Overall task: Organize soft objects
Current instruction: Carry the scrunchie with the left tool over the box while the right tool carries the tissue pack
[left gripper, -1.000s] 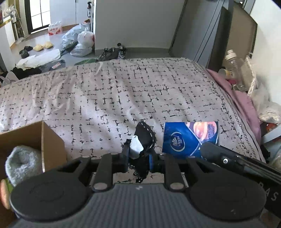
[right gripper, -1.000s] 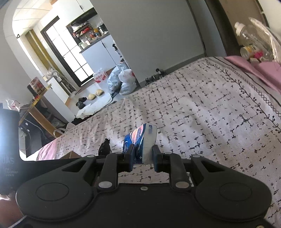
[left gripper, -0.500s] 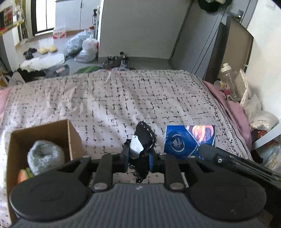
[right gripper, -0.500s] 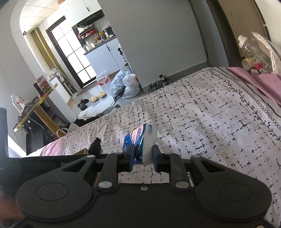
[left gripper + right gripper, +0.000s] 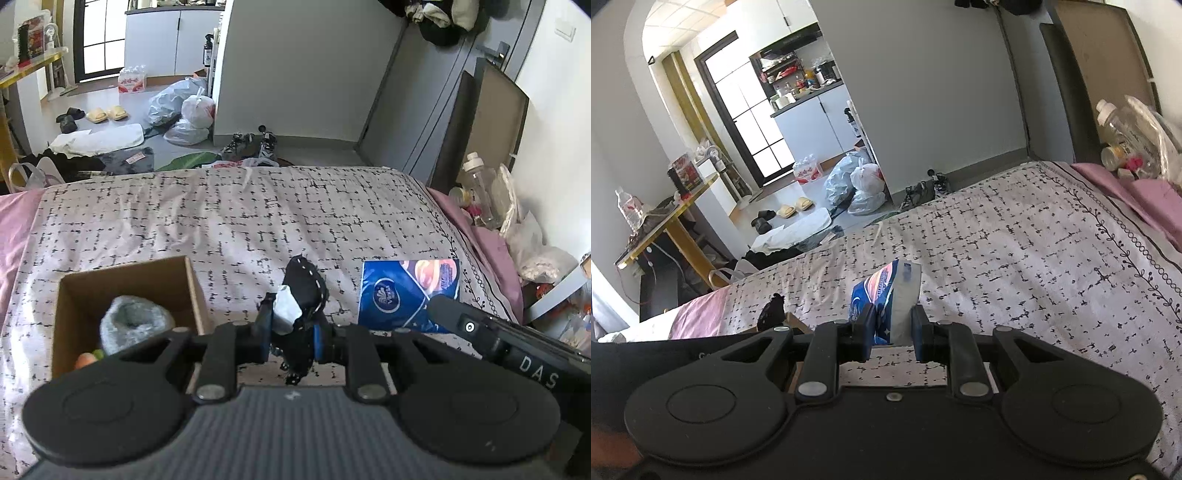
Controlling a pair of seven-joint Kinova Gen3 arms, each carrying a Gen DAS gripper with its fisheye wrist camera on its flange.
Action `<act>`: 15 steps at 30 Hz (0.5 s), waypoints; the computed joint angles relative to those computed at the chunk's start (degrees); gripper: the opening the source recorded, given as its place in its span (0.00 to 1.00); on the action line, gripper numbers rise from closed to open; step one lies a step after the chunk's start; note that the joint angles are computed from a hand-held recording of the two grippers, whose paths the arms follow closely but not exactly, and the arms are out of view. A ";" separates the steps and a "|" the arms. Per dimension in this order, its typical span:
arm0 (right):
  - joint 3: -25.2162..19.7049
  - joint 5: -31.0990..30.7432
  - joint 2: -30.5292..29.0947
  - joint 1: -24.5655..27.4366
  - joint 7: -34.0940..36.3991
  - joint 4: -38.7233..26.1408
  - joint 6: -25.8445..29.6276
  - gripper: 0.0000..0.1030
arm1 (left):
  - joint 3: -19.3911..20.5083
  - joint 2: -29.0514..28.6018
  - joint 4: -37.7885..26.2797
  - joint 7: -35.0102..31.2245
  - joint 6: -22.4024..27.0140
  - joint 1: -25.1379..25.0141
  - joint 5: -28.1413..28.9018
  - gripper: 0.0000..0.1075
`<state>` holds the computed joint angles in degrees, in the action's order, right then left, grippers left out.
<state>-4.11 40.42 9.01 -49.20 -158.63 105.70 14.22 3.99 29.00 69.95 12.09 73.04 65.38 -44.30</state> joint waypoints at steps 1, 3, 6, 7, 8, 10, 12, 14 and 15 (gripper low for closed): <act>0.22 0.77 -0.06 -0.53 -0.44 -0.01 -0.01 0.20 | -0.09 -0.56 0.80 0.50 -0.13 0.14 -0.09 0.18; 0.77 2.95 -0.07 -1.92 -2.20 -0.11 0.15 0.20 | -0.02 -1.99 2.84 1.62 -0.10 0.43 -0.63 0.19; 0.51 4.98 0.08 -2.75 -4.18 -0.55 0.55 0.20 | 0.74 -4.05 5.72 3.72 0.58 0.53 -1.53 0.19; 0.52 6.05 0.21 -3.27 -5.00 -0.75 0.76 0.20 | 1.10 -4.64 6.54 4.49 1.09 0.52 -1.79 0.19; 0.53 7.20 0.28 -3.69 -5.75 -0.76 0.85 0.20 | 1.51 -5.21 7.39 5.21 1.56 0.47 -2.08 0.19; 0.38 9.73 0.46 -4.44 -6.93 -0.85 1.03 0.20 | 2.45 -6.35 9.08 6.60 2.41 0.23 -2.46 0.19; -0.71 9.79 0.87 -4.05 -6.08 -1.37 1.28 0.20 | 3.49 -7.27 10.56 7.52 3.32 -0.19 -2.60 0.19; -1.10 10.25 1.07 -4.44 -5.97 -1.77 1.69 0.20 | 4.44 -8.01 11.78 7.98 4.12 -0.73 -2.62 0.19; -1.17 10.70 1.14 -4.75 -6.07 -1.89 1.90 0.20 | 4.86 -8.51 12.63 8.42 4.32 -1.00 -2.58 0.19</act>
